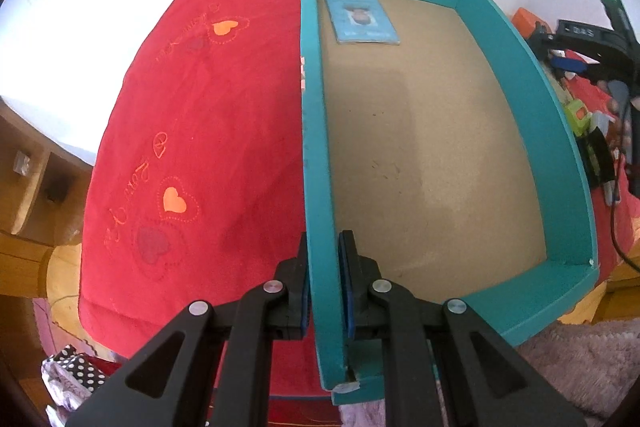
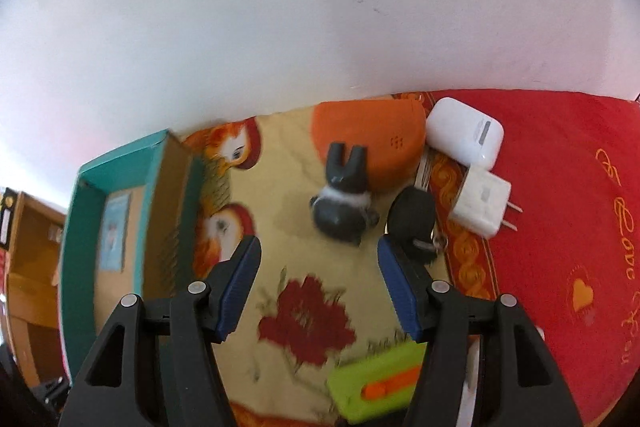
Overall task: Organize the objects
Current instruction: 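Reach the right gripper to the orange clock with penguin and grasp it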
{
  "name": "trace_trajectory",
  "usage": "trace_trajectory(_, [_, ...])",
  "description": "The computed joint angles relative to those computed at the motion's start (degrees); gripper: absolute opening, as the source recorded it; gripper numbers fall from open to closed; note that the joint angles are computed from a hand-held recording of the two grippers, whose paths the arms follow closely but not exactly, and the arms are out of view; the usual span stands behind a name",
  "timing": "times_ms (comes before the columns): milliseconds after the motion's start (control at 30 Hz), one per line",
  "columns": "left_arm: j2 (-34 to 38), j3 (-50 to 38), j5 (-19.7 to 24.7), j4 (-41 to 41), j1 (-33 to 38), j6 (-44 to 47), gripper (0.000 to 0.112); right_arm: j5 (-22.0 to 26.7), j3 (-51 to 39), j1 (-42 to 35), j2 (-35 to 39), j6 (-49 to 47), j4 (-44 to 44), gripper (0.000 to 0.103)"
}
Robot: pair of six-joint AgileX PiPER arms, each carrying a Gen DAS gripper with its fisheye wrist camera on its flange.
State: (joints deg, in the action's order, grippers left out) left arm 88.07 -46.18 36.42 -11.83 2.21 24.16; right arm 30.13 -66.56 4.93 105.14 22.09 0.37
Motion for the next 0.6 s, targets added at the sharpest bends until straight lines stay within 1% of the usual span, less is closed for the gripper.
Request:
trace_trajectory(67, [-0.29,0.29,-0.47,1.68,-0.96,-2.68,0.011,-0.85,-1.24,0.17,2.21,0.69,-0.85,0.062])
trace_trajectory(100, [-0.45,0.4,-0.67,2.87,-1.64,-4.34,0.011,-1.05,-1.7,0.56,3.0,2.64,-2.68,0.062])
trace_trajectory(133, [-0.59,0.48,-0.78,3.8,-2.14,-5.49,0.011,-1.55,-1.49,1.45,2.59,6.34,-6.39,0.062])
trace_trajectory(200, [-0.59,0.34,-0.66,4.95,-2.75,-7.0,0.011,-0.71,-2.83,2.57,3.51,10.26,-10.17,0.062])
trace_trajectory(267, [-0.46,0.2,-0.48,4.3,-2.54,-7.07,0.011,0.58,-4.3,3.55,4.39,13.32,-13.05,0.061])
trace_trajectory(333, [-0.3,0.08,-0.5,3.97,-2.41,-7.0,0.011,3.17,-6.09,4.92,5.25,17.54,-17.06,0.049])
trace_trajectory(400, [-0.25,0.08,-0.73,4.86,-2.89,-7.87,0.011,5.84,-7.67,6.3,6.09,21.59,-20.62,0.04])
trace_trajectory(467, [-0.38,0.24,-0.91,5.02,-2.97,-8.06,0.011,6.59,-8.1,6.47,6.05,21.83,-19.5,0.038])
trace_trajectory(600, [-0.31,0.1,-0.63,4.45,-2.53,-7.61,0.011,7.29,-6.75,6.55,4.29,21.08,-18.15,0.038])
